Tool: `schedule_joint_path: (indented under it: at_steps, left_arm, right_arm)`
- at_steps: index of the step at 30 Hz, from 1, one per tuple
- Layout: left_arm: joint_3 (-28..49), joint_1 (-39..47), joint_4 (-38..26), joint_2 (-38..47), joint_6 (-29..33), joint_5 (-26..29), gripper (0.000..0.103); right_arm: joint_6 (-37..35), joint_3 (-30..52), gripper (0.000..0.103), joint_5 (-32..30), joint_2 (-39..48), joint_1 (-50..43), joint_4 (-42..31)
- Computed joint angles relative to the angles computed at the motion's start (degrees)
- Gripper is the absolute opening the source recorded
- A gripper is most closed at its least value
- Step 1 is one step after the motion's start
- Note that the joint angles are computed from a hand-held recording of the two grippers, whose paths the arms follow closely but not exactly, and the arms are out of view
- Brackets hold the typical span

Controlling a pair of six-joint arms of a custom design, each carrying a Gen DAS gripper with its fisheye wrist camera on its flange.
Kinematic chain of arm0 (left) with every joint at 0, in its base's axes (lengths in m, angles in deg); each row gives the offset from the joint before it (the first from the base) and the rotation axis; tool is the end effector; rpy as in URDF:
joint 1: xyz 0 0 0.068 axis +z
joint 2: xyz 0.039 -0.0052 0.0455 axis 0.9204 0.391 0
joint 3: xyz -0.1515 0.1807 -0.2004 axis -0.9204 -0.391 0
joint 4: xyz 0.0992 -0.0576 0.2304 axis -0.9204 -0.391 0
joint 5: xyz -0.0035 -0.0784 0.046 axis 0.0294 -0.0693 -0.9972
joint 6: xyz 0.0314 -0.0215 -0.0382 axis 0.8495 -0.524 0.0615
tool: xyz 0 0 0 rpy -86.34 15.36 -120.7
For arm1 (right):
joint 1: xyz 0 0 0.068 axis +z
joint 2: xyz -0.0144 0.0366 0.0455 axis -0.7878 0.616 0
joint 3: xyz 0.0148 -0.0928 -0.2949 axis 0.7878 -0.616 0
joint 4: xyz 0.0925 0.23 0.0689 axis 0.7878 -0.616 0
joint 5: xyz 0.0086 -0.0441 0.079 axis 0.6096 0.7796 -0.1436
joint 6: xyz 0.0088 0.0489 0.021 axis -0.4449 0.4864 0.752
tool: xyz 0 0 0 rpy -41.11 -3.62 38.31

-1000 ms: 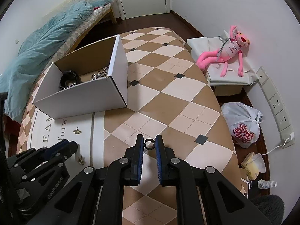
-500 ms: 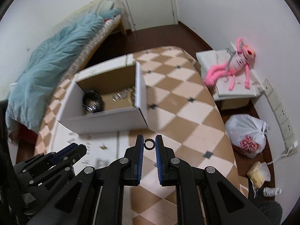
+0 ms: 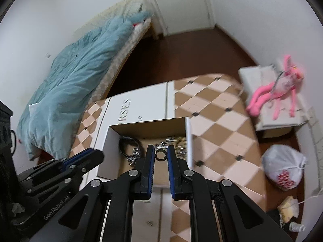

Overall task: Organize jewelry
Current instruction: 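Carry both black rings into the white box and open both tools, then withdraw both tools from the box toward the remaining small charms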

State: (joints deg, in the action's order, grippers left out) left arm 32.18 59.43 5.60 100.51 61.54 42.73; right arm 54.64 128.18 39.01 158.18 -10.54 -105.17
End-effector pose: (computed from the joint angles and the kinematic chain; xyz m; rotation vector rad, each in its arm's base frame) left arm 0.1674 -0.0269 0.2785 -0.0205 2.6035 -0.2844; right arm 0.2061 0.1832 0.2636 -0.1223 2.6012 0.5688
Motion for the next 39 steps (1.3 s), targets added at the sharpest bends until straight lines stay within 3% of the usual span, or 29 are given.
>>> schedule_joint_path:
  at_steps: [6, 10, 12, 13, 14, 19, 23, 26, 28, 30, 39]
  left_arm:
    - [2.22, 4.42, 0.32, 9.24, 1.92, 5.75, 0.011]
    - [4.18, 5.5, -0.88, 13.74, 0.98, 6.17, 0.015]
    - [4.81, 5.26, -0.83, 13.74, 0.76, 4.33, 0.032]
    - [5.05, 5.25, -0.88, 13.34, 0.76, 3.44, 0.055]
    - [5.26, 5.38, -0.91, 12.8, 0.76, 2.71, 0.074]
    - [5.98, 7.02, -1.75, 11.11, 1.77, 0.76, 0.077]
    - [4.38, 6.25, -1.94, 7.99, 1.79, -4.57, 0.094]
    - [2.24, 5.62, -1.11, 5.66, 1.75, -7.92, 0.095]
    - [0.13, 4.75, -0.59, 3.64, 1.41, -10.36, 0.095]
    - [-1.05, 4.57, -0.73, 2.61, 1.47, -11.18, 0.096]
    - [-0.62, 3.35, -4.69, -3.76, 0.3, -13.82, 0.097]
  right_arm:
    - [-3.46, 4.75, 0.013, -10.73, 10.64, -5.29, -1.21]
    - [-4.03, 7.06, 0.014, -13.05, 14.44, -6.25, -3.36]
    - [-4.0, 7.71, 0.02, -12.71, 14.99, -6.26, -4.01]
    - [-4.17, 7.9, 0.031, -12.27, 15.01, -6.22, -4.22]
    - [-4.3, 8.08, 0.035, -11.65, 14.85, -6.15, -4.44]
    - [-5.26, 9.21, 0.035, -7.43, 13.38, -5.54, -6.38]
    - [-6.11, 9.71, 0.035, -0.06, 11.58, -3.86, -9.33]
    - [-6.21, 9.58, 0.043, 5.9, 10.6, -1.96, -11.39]
    - [-6.26, 9.15, 0.073, 9.09, 10.19, -0.67, -12.06]
    - [-6.02, 8.93, 0.088, 11.67, 10.18, 0.71, -13.07]
    - [-3.1, 8.91, 0.097, 17.8, 6.52, 5.22, -16.08]
